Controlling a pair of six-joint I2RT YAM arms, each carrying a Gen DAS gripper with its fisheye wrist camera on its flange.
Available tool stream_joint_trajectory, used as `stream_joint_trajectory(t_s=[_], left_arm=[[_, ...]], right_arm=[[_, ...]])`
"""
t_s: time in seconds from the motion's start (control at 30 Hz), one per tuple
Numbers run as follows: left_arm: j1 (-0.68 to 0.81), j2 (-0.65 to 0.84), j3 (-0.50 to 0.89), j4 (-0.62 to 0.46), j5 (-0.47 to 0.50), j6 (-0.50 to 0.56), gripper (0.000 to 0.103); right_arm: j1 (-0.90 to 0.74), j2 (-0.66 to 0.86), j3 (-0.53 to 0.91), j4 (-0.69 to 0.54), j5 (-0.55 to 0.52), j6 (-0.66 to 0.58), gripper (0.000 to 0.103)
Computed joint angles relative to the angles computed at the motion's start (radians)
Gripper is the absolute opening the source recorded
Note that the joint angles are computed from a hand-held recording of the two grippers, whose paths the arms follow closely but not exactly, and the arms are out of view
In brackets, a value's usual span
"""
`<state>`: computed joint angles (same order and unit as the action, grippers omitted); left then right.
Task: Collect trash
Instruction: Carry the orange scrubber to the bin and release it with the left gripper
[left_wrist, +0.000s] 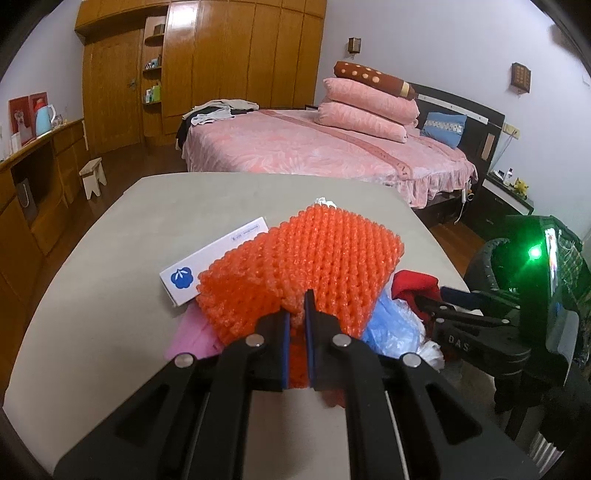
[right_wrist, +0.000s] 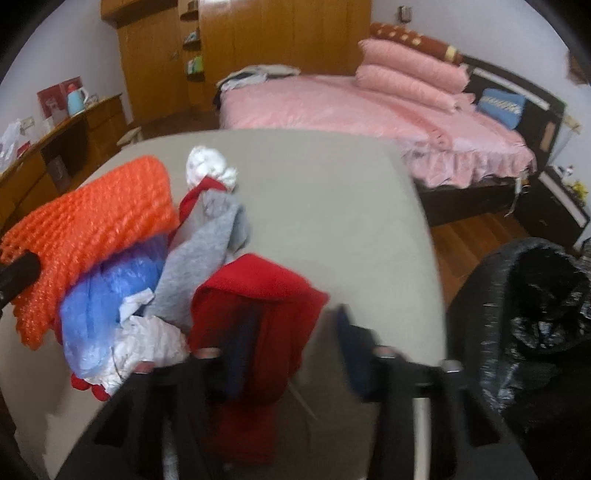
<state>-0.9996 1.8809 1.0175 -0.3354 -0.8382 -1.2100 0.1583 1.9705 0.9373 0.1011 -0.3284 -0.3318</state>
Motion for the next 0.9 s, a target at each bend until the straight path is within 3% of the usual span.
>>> stream_joint_trajectory(t_s=[0.03,0.1,0.6,0.9], left_arm=[[0.0,0.001,0.003,-0.004,0.0,0.0,0.006],[0.001,-0.001,0.015,-0.019,-0.002,0.004,0.006],[-0.014,-0.043,0.152,-0.057,-0.069,0.125,0.006],[-0.03,0.045,0.339,-0.011,-0.054,0.281,0.006]], right_arm=[[0.0,0.001,0.003,-0.003,-0.017,-0.008,0.011],[-0.004,-0.02,-0.01,0.006,-0.032,-0.022,0.007],[-0.189,-0.33,-0.013,-0.111,-0.257,-0.009,0.006],[-0.367,-0.344,0.082,-0.177,-0.332,-0.023,0.006]])
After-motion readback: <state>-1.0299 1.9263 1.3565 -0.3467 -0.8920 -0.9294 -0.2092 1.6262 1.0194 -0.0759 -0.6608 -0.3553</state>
